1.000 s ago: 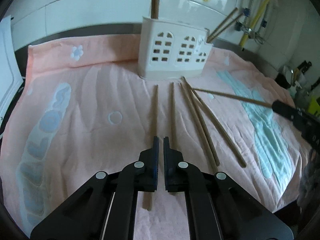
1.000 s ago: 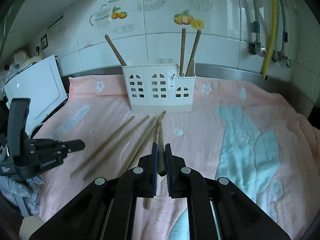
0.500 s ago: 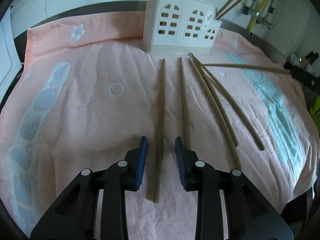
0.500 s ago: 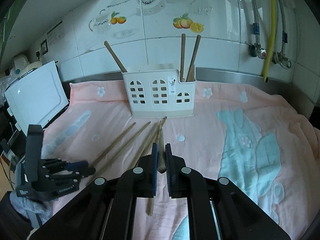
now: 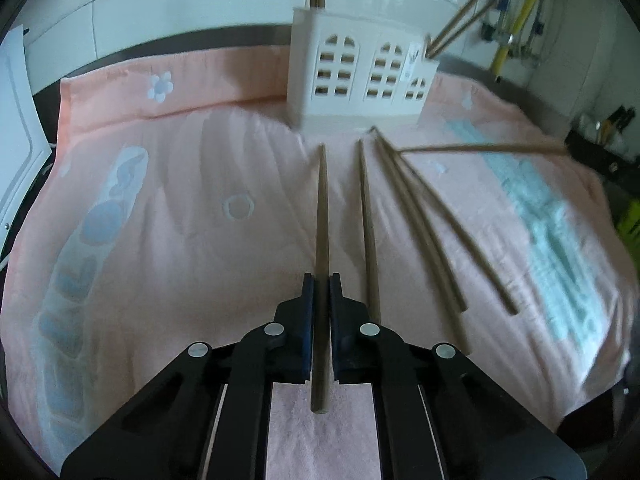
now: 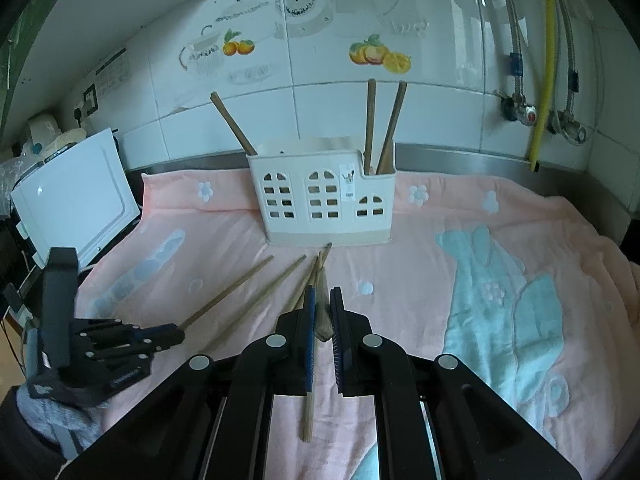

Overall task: Organize utensils
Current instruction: 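Lift both held chopsticks upright and drop them into the white caddy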

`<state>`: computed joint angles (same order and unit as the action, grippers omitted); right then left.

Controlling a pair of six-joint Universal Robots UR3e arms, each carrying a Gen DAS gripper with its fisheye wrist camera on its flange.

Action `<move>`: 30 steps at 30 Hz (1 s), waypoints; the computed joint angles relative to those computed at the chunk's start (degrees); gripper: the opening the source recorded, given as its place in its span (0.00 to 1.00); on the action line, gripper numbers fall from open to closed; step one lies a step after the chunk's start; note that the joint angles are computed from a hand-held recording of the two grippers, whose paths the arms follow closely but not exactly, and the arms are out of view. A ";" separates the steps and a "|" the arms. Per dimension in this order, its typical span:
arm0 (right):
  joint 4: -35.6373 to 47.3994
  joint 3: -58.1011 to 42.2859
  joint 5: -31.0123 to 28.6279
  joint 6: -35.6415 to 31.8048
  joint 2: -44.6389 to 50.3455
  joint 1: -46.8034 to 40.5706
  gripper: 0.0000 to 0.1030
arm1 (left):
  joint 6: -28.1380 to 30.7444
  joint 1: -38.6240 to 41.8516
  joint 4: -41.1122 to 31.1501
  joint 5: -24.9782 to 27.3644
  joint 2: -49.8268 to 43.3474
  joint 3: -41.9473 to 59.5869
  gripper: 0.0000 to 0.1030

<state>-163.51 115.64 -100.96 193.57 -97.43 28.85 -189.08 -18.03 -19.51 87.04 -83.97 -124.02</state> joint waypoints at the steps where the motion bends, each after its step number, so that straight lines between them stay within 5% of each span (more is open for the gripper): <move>1: 0.14 -0.61 0.14 -0.25 0.14 -0.19 0.07 | -0.05 0.54 -0.24 -0.63 0.93 0.10 0.06; 7: 2.17 -5.55 2.19 -2.51 1.81 -2.23 0.07 | 1.00 3.80 -2.69 -4.74 5.45 4.19 0.05; 16: 8.90 -14.60 7.01 -5.57 2.97 -6.87 0.07 | 3.26 2.92 -6.76 -4.06 0.63 17.20 0.05; 30: 31.97 -42.12 15.65 -14.78 5.35 -13.13 0.07 | 6.40 0.17 -15.44 -5.36 -6.80 40.71 0.05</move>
<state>-131.54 73.52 -85.31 178.79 -92.08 15.73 -182.68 -17.86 -34.95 81.68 -90.77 -83.31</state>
